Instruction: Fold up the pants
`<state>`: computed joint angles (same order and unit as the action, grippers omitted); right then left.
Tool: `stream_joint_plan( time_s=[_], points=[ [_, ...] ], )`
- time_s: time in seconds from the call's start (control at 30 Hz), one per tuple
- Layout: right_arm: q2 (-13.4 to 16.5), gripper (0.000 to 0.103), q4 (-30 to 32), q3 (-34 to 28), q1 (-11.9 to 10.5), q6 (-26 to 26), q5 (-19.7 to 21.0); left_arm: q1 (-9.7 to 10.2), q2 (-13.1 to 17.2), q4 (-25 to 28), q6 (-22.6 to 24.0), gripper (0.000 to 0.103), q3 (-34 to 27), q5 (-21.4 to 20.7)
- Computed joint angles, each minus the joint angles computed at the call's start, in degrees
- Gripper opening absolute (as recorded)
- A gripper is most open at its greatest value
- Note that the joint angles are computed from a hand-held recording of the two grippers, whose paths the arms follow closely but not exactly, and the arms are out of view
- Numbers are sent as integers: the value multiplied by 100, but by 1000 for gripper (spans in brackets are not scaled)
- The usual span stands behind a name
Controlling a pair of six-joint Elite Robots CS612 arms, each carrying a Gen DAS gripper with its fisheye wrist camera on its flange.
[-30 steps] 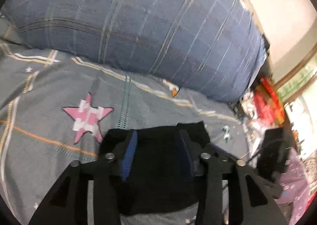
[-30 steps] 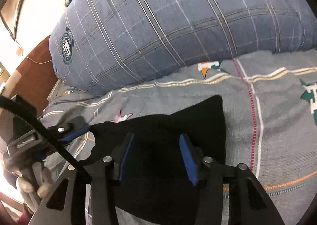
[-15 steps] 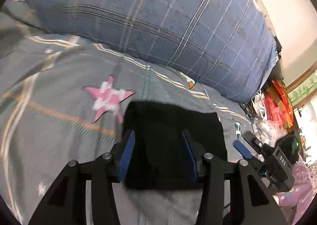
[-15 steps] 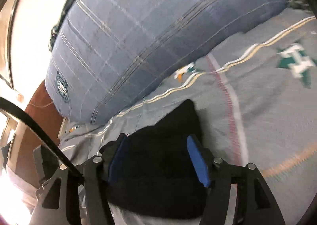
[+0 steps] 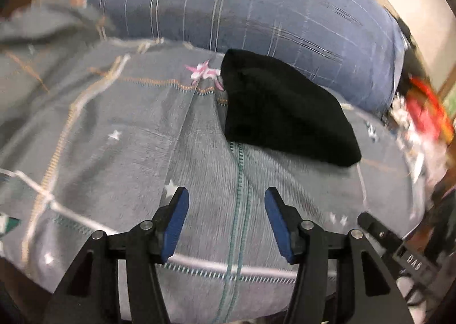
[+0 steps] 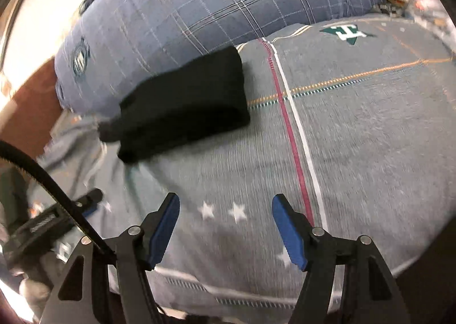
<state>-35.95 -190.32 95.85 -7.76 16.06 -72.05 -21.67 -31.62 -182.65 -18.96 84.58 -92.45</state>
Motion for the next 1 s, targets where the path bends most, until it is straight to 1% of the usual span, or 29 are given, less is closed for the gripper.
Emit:
stream_joint_plan(
  time_s=[0.03, 0.1, 0.17, 0.23, 0.27, 0.3, 0.33, 0.4, 0.43, 0.47, 0.53, 0.63, 0.67, 0.7, 0.8, 0.9, 1.0],
  points=[
    [-25, 72, -33, 47, 25, -24, -96, -59, -57, -136, 105, 54, 124, 205],
    [-82, 72, -120, 152, 53, 31, -196, -131, -147, -281, 206, 55, 292, 420],
    [-141, 73, -260, 270, 71, 63, -236, -184, -235, -437, 298, 56, 455, 492],
    [-195, 73, -403, 365, 101, -37, -314, -213, -293, -595, 379, 59, 574, 477],
    [-222, 74, -472, 401, 128, -105, -361, -224, -310, -638, 419, 64, 604, 467],
    [-241, 76, -509, 424, 136, -170, -351, -222, -322, -655, 438, 67, 614, 423],
    [-254, 76, -502, 423, 133, -179, -287, -191, -322, -633, 397, 67, 584, 293],
    [-259, 76, -485, 373, 49, -59, 17, -85, -271, -603, 242, 69, 435, -175],
    [-246, 76, -456, 313, 12, -11, 100, 10, -187, -505, 122, 71, 226, -525],
    [-222, 76, -350, 198, -36, 17, 184, 81, -106, -328, 44, 73, 13, -762],
    [-136, 76, -133, -73, -121, 80, 273, 195, 70, 10, -117, 73, -405, -1086],
    [64, 77, 342, -647, -200, 7, 279, 380, 488, 527, -428, 73, -1282, -1564],
    [142, 76, 545, -863, -216, -3, 320, 417, 601, 706, -468, 73, -1521, -1709],
    [209, 76, 709, -1031, -234, 13, 387, 444, 705, 918, -464, 73, -1749, -1801],
    [418, 77, 1106, -1481, -281, 223, 583, 475, 971, 1441, -345, 73, -2329, -1869],
    [573, 77, 1352, -1776, -309, 365, 718, 467, 1135, 1884, -174, 73, -2694, -1925],
    [681, 77, 1539, -1973, -314, 356, 870, 461, 1282, 2192, 25, 73, -2977, -2142]
  ],
)
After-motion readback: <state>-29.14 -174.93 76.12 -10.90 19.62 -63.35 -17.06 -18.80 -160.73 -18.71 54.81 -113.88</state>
